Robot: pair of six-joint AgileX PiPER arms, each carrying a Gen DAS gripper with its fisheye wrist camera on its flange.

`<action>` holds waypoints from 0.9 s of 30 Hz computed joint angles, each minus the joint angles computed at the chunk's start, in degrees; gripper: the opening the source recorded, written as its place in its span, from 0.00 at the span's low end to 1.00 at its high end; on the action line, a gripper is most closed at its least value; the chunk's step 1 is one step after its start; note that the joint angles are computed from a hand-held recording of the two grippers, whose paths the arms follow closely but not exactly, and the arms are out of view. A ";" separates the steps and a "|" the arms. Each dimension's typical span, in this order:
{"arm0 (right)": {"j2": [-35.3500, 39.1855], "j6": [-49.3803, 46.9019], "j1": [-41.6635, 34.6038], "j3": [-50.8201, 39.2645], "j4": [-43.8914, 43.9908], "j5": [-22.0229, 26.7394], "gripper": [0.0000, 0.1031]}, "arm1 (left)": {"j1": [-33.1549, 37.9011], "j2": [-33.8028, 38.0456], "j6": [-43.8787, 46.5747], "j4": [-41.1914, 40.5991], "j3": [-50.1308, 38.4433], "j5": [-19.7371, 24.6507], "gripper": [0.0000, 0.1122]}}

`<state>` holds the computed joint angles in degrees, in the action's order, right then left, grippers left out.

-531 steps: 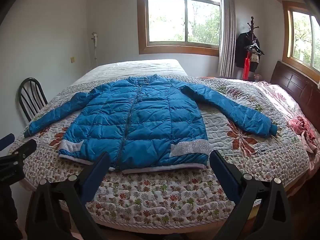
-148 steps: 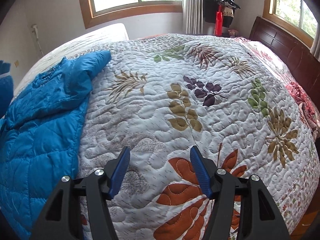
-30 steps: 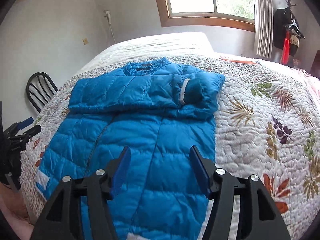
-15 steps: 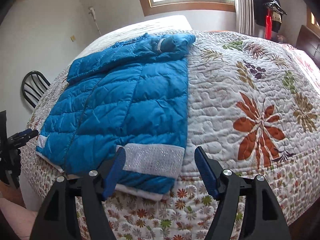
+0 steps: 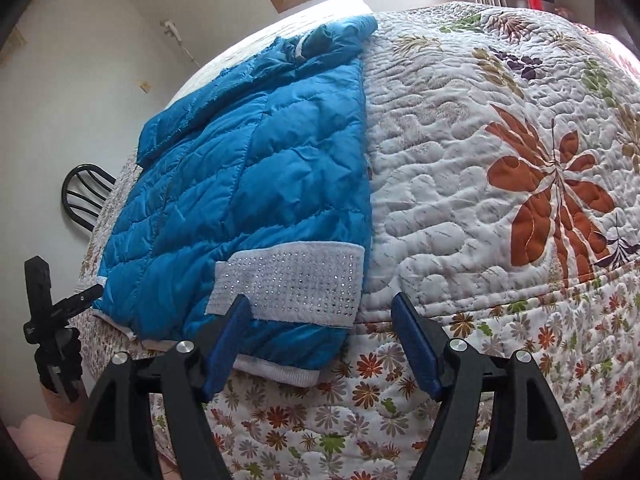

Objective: Fold large clothes
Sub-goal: 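Move both tools down to the silver-banded jacket hem, then grasp the hem with both tools and lift it toward the collar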

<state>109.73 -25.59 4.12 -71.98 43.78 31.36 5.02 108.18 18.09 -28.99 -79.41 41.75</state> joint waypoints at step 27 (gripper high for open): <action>-17.18 -35.86 0.85 23.37 31.77 -3.67 0.11 | 9.77 -16.05 25.35 -22.15 17.98 2.36 0.12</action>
